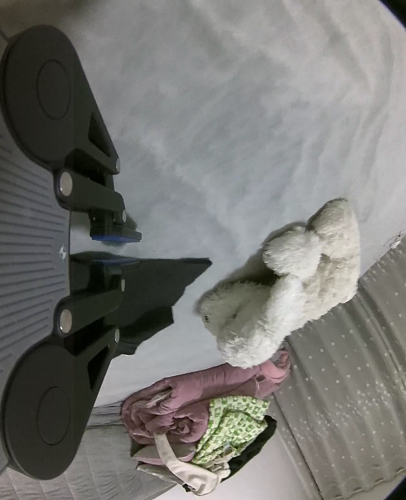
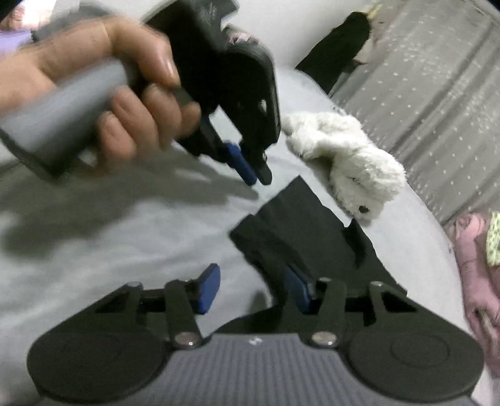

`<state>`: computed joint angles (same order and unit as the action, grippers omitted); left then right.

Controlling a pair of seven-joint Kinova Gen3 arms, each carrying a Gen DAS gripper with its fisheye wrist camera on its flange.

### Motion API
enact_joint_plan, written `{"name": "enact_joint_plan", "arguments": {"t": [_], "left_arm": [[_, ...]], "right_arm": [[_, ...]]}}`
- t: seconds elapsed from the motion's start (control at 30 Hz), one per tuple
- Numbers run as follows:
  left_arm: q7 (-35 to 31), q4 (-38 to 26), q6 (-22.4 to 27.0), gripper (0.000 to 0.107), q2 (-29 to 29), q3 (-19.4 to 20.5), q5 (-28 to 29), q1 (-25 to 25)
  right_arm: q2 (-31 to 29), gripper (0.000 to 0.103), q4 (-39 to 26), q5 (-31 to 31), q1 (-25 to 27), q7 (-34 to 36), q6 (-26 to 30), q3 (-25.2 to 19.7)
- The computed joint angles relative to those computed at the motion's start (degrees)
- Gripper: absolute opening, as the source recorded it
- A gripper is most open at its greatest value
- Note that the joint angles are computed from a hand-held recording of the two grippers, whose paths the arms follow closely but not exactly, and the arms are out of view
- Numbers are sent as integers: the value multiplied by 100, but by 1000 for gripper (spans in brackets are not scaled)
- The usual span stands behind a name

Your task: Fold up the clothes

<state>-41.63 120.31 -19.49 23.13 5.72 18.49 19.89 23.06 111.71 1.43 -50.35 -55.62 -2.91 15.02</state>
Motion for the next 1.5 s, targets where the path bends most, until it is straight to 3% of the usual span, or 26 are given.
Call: {"name": "enact_joint_plan", "arguments": {"t": [0.23, 0.3, 0.33, 0.47, 0.57, 0.77, 0.97, 1.23, 1.3, 1.33, 1.37, 1.4, 1.43, 1.5], "left_arm": [[163, -22, -84, 24, 5, 215, -346, -184], [225, -28, -39, 27, -2, 256, -402, -245], [357, 0, -78, 29, 9, 397, -555, -397], [686, 83, -249, 43, 25, 556, -845, -589], [824, 120, -366, 52, 31, 586, -1003, -625], [971, 184, -509, 57, 12, 497, -1033, -568], [928, 290, -824, 68, 24, 395, -997, -474], [1325, 244, -1469, 79, 374, 616, -1402, -604], [1289, 149, -1530, 77, 465, 587, -1466, -549], [1144, 80, -1514, 66, 499, 500, -1399, -434], [1070, 12, -1447, 41, 533, 475, -1375, -391], [1046, -57, -1344, 29, 566, 487, -1381, -394], [1024, -127, -1241, 9, 601, 499, -1388, -396], [853, -209, -1129, 4, 652, 409, -1273, -273]], "right_arm": [[550, 43, -471, 66, -583, 174, -64, 595], [610, 29, -584, 50, -376, 176, 1, 344], [640, 11, -638, 92, -291, 116, 41, 238], [640, 10, -542, -162, -138, -9, -266, 86], [528, 10, -499, -274, 454, -210, -458, -502], [424, 10, -540, -259, 1376, -505, -565, -1424], [269, 10, -443, -199, 1680, -672, -708, -1732], [131, 10, -301, 17, 1973, -858, -745, -2045], [130, 10, -259, 83, 2080, -916, -810, -2148], [135, 10, -257, 135, 2174, -964, -825, -2233], [132, 10, -252, 190, 2270, -1022, -831, -2324], [126, 10, -244, 241, 2360, -1086, -836, -2409], [120, 10, -234, 292, 2447, -1155, -842, -2491], [89, 10, -167, 297, 2406, -1206, -925, -2443]]}}
